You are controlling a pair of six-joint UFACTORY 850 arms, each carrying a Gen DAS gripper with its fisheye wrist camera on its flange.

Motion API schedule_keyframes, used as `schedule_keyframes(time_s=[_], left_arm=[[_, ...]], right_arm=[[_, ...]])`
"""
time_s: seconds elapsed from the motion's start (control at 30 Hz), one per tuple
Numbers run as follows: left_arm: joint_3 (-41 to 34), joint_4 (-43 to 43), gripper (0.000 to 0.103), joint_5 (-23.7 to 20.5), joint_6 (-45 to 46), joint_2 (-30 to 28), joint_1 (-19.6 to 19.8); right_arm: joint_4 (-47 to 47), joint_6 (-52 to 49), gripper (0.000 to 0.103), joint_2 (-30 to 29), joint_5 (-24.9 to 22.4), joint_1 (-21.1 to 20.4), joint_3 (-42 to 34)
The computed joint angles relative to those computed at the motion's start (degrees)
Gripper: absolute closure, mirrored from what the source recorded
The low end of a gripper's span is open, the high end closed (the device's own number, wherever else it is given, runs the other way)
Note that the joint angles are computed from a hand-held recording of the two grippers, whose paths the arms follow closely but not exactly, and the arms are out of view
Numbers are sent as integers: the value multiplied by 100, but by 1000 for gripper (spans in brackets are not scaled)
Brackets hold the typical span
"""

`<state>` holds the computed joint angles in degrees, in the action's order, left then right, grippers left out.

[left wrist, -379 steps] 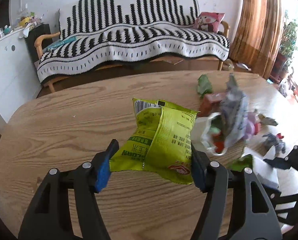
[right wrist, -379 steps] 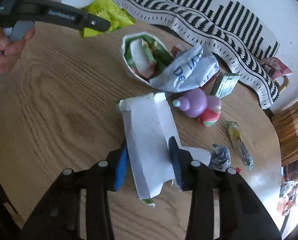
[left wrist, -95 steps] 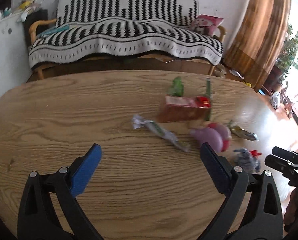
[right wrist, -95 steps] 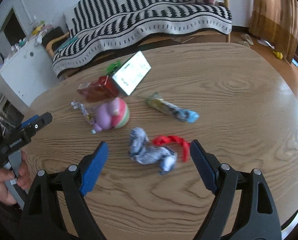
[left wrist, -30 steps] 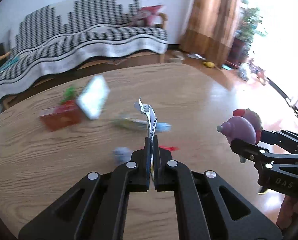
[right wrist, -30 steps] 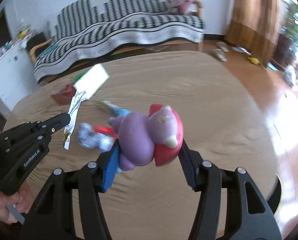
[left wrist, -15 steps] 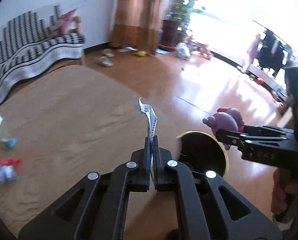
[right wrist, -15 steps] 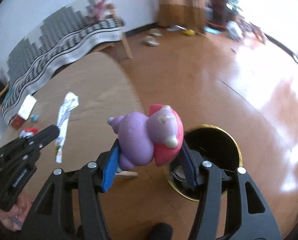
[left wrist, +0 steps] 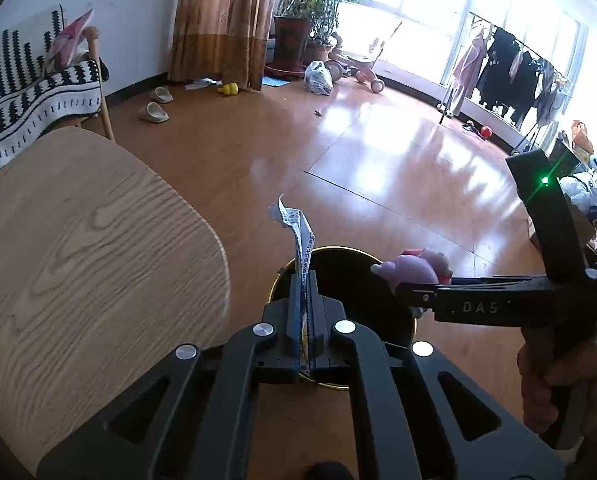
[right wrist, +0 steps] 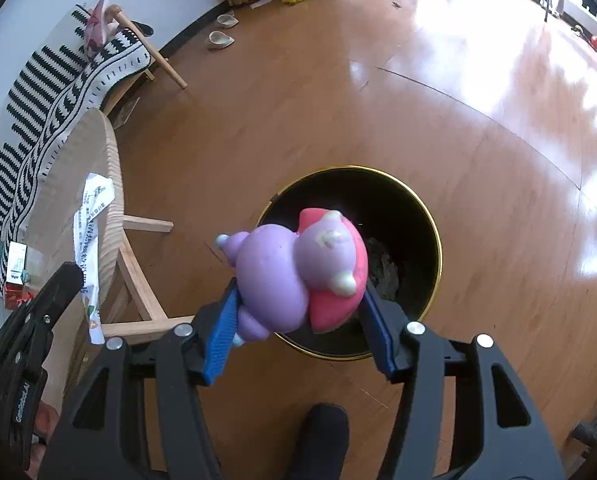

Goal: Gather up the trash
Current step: 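Carry the paper strip and purple toy over the bin, then open the right tool, then the left tool, dropping both items into the bin, then swing both open tools back to the table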

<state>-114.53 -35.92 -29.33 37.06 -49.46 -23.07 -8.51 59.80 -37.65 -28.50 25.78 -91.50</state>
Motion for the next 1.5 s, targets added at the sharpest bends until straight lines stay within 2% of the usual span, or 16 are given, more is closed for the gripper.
schedule_keyframes(time_s=[0.13, 0.23, 0.3, 0.33, 0.47, 0.63, 0.7, 0.83, 0.87, 0.93, 0.97, 1.0, 1.23, 1.33, 1.5], left_arm=[[-159, 23, 102, -95, -58, -124, -22], [-366, 69, 102, -205, -151, -262, -37], [-441, 66, 102, -262, -179, -322, -49], [-522, 83, 102, -311, -204, -376, -52], [-808, 153, 102, -487, -336, -590, -83], [-1324, 113, 102, -977, -469, -978, -158], [-1643, -10, 101, -1305, -427, -1209, -198], [-2170, 51, 100, -1580, -536, -1562, -294], [-2293, 155, 96, -1628, -641, -1638, -313], [-2499, 146, 61, -1710, -722, -1765, -313], [-2358, 105, 23, -1561, -723, -1689, -306], [-2022, -42, 16, -1281, -594, -1501, -294], [-1345, -192, 16, -981, -354, -996, -125], [-847, -290, 15, -741, -175, -576, 47], [69, -439, 11, -192, 85, 187, 523]], right_arm=[[-19, -4, 46, -142, -27, -8, -229], [-177, 152, 40, -179, -2, 26, -302], [-279, 316, 25, -112, 53, 52, -223], [-537, 565, 23, -78, 29, 74, -201], [-931, 1070, 23, 87, 104, 57, 11], [-1521, 1899, 23, 348, 215, 15, 362], [-1808, 2282, 23, 467, 232, 1, 507], [-2467, 3109, 23, 725, 284, -10, 819], [-2574, 3225, 23, 758, 265, -11, 850], [-2696, 3356, 22, 807, 269, -19, 912], [-2702, 3357, 22, 821, 290, -26, 932], [-2700, 3351, 22, 827, 300, -31, 951], [-2432, 3024, 21, 600, 283, 36, 587], [-2149, 2490, 20, 266, 130, 152, 29], [-1409, 1332, 20, -665, -242, 433, -1579]])
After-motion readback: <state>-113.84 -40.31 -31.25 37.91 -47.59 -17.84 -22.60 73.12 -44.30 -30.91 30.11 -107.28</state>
